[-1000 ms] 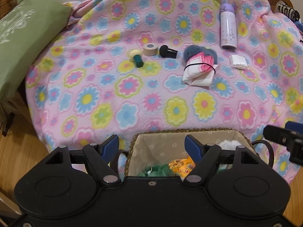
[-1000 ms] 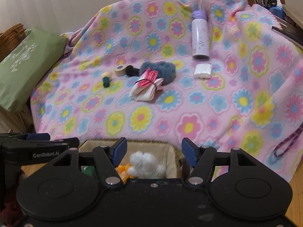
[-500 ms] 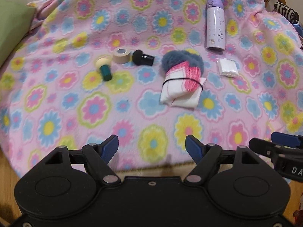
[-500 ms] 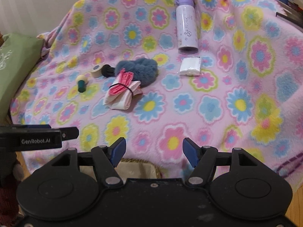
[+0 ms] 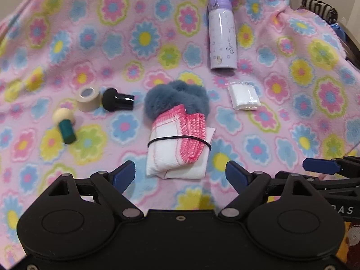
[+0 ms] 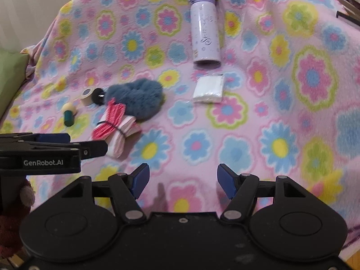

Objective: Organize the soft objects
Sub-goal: 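Close the left tool on the pink-edged white towel bundle while the right tool reaches the tissue packet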

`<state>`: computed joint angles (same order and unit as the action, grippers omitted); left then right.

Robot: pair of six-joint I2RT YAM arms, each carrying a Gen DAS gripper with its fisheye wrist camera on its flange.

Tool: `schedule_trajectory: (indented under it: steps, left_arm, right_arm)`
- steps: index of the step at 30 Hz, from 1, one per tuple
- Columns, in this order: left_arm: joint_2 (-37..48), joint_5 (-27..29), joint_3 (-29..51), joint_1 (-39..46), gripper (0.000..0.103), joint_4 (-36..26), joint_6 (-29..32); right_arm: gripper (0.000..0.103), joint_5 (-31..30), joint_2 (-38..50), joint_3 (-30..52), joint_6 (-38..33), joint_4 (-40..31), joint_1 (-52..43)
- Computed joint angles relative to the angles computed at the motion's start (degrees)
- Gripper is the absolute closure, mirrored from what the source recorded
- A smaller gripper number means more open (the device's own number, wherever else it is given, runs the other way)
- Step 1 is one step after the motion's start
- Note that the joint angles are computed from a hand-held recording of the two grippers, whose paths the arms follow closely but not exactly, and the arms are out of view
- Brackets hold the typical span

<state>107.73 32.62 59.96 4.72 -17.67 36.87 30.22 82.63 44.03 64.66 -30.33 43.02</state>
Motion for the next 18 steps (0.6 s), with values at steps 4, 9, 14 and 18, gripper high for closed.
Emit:
schedule_trajectory:
  steps: [4,9,14,18]
  left_arm:
    - [5.0,0.0,5.2,-1.1,0.019,-3.2,-1.2]
    - [10.4,1.5,11.7,-1.3,0.019,-9.0,-1.5]
    - [13.9,2.4,15.6,-2.4,0.017,-10.5,-2.2]
    - [17.5,3.3,19.6,-3.1,0.014,-12.7,-3.0]
  right_arm:
    - [0.035,-0.8,0.2,-0.7,-2.4,1.8,-2.8]
    - [0.035,-1.3,2.2,-0.3,-3.3,2.7,-5.1]
    - [0.035,-2.5,4.0,0.2,-4.3,3.8,-6.1]
    - [0.035,-3.4,5.5,0.8,-4.4,4.1,-6.3]
